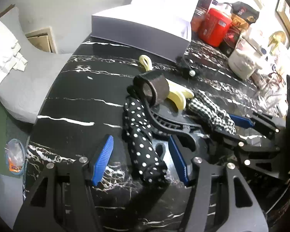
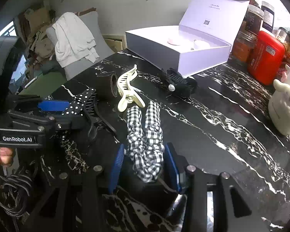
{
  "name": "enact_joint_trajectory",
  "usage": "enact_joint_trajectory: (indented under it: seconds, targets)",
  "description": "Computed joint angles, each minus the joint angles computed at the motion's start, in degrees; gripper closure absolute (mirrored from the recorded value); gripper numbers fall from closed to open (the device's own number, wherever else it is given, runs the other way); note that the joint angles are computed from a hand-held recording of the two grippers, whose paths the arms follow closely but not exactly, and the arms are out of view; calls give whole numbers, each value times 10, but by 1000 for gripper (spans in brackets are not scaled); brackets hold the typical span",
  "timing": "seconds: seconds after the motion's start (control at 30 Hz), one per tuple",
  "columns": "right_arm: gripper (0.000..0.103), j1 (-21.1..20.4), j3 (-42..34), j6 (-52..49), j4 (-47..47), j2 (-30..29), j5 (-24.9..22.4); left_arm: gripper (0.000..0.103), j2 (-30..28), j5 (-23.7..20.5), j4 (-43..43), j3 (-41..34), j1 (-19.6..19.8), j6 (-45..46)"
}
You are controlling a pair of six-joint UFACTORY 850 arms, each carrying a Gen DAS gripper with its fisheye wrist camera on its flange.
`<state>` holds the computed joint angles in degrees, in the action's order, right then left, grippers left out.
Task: Organize objects
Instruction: 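Grasp the black polka-dot scrunchie with the left gripper while the right grasps the gingham scrunchie, then lift both scrunchies and carry them toward the white box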
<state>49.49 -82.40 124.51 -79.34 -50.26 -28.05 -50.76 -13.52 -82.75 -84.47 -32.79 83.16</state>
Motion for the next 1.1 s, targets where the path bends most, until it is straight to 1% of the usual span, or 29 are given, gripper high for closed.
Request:
enact_joint_trajectory:
  seconds: [0.07, 0.13, 0.17, 0.23, 0.27, 0.33, 0.43, 0.47, 0.5, 0.6, 0.73, 0.83, 1.1]
  targets:
    - [59, -2, -2, 3, -1, -4, 1, 46, 0, -5, -39, 2, 2, 37]
    - [59, -2, 0, 18, -14, -2, 1, 47, 0, -3, -45, 4, 0, 50]
    - [59, -3, 1, 20, -14, -2, 2, 50, 0, -5, -40, 4, -1, 52]
    - [59, -5, 0, 10, -2, -2, 0, 59, -1, -2, 4, 0, -4, 23]
    - [59, -6, -2, 7, 2, -2, -1, 66, -2, -3, 41, -5, -5, -6]
    - [59, -8, -3, 6, 5, -3, 0, 70, -5, -13, 85, -12, -4, -47]
    - [59, -10, -5, 4, 9, -3, 2, 74, -14, -48, 153, -32, 4, -113]
    - [63, -11, -5, 5, 8, -3, 4, 80, -17, -56, 184, -38, 6, -147]
    - [70, -11, -5, 4, 8, -2, 8, 83, -18, -58, 201, -41, 6, -165]
    - [75, -12, -5, -8, 14, 0, 20, 86, -16, -57, 220, -39, 7, -183]
    - [76, -8, 0, -7, 7, 8, 21, 87, -6, -48, 230, -30, 5, -187]
    - [76, -6, 8, -1, 0, 17, 15, 87, -1, -48, 235, -29, 5, -192]
    - [76, 2, 25, 21, -23, 40, -7, 88, 26, -46, 206, -12, 1, -151]
